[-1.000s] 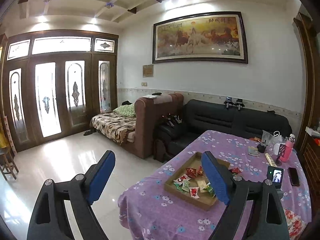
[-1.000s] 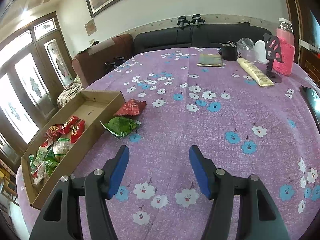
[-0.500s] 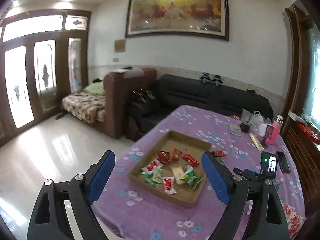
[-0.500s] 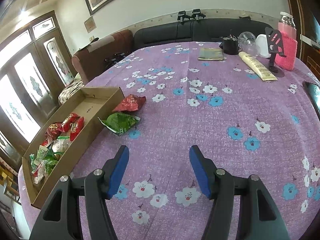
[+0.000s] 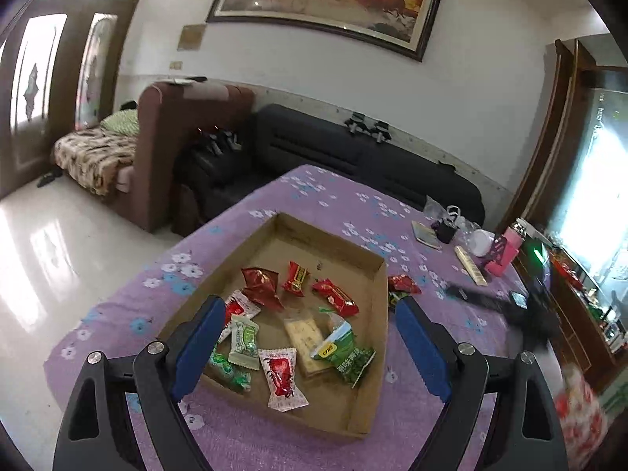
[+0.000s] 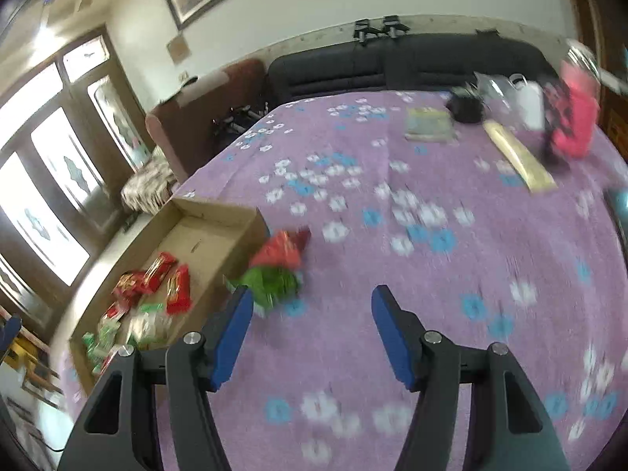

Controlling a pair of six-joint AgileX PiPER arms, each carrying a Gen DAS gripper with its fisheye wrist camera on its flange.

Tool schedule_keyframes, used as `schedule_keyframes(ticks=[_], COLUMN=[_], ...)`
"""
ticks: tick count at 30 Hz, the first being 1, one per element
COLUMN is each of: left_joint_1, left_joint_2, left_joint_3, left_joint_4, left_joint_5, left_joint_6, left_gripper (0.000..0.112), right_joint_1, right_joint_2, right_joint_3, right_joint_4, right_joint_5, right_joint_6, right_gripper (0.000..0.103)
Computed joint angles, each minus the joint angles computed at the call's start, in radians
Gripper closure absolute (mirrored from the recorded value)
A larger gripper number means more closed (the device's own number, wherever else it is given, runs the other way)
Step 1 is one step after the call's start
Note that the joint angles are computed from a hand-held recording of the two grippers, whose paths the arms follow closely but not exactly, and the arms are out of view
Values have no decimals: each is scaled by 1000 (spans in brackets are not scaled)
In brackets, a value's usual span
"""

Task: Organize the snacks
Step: 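Grasp the red wrapped candy with the right tool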

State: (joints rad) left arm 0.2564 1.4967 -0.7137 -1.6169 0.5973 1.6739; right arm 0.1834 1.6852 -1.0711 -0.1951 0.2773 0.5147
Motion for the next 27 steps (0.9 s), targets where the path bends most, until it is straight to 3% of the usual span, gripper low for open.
schedule_keyframes(ticks=[4,6,9,11,14,20,27], left_joint_1=[41,61,80,93,109,118,6], left_joint_2=[36,50,61,75,72,32,-48], left_joint_3=[6,4,7,-1,10,45,106], left_joint_4=[20,40,42,43,42,62,96], left_joint_5=[47,64,75,92,117,154,150], left_joint_6=[33,34,56,55,62,67,48], left_gripper=[21,21,21,21,21,21,21], right_joint_1=[44,39,30,35,69,102,-18], right_joint_2=[233,345,447,476,439,182,-124], right_joint_3=[-331,-487,-623,-650,-579,-185,219], right_joint_4=[-153,-126,-23,15,27,100,0], right_joint_5=[202,316,417,444,435,326,232], right_joint_6=[138,144,56,18,-22,-93,8], right_gripper=[41,43,47,61,65,66,66])
